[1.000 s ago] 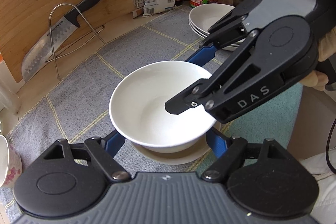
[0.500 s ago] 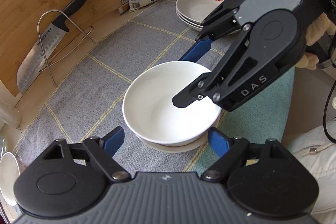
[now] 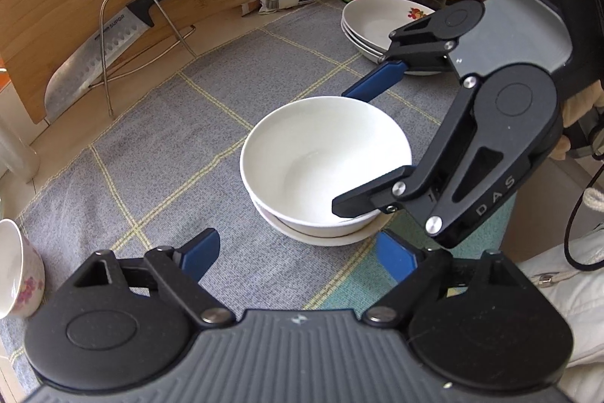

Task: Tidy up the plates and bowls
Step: 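Lower the bowl onto the stacked plates and open the right gripper, then move the right gripper to the pink-flowered bowl by the glass jar and grasp its rim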

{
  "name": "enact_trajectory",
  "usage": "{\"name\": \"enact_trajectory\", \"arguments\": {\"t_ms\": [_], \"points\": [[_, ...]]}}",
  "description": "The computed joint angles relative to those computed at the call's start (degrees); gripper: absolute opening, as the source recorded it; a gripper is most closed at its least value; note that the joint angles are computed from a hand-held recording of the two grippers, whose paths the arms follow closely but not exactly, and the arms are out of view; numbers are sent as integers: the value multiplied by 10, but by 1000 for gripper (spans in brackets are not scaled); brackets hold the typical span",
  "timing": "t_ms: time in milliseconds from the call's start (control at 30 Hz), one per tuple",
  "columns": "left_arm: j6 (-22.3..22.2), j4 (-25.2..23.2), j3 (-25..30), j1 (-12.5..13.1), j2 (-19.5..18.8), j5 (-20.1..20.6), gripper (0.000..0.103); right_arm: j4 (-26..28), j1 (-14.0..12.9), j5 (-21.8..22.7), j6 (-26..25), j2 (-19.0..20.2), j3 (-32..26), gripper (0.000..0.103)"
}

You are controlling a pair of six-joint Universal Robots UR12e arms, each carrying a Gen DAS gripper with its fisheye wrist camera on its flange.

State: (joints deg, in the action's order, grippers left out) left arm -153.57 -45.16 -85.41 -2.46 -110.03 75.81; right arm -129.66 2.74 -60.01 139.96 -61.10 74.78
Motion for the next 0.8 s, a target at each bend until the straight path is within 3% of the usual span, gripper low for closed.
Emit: {"name": "enact_trajectory", "arguments": {"t_ms": [200, 267, 400, 633, 800], "points": [[-65, 45, -31, 13, 13, -11, 91, -12, 4, -16, -5, -2, 5, 96], [-95, 71, -46, 19, 20, -10, 91, -19, 4, -21, -6, -4, 7, 102], [-162, 130, -73, 31, 28, 2, 93, -30, 2, -9, 10, -5, 1, 103], [-253, 206, -100, 41, 33, 99, 93, -60, 14, 8, 27, 4, -15, 103], [-263, 223, -108, 42, 31, 183, 94, -57, 33, 19, 31, 17, -34, 103]]}}
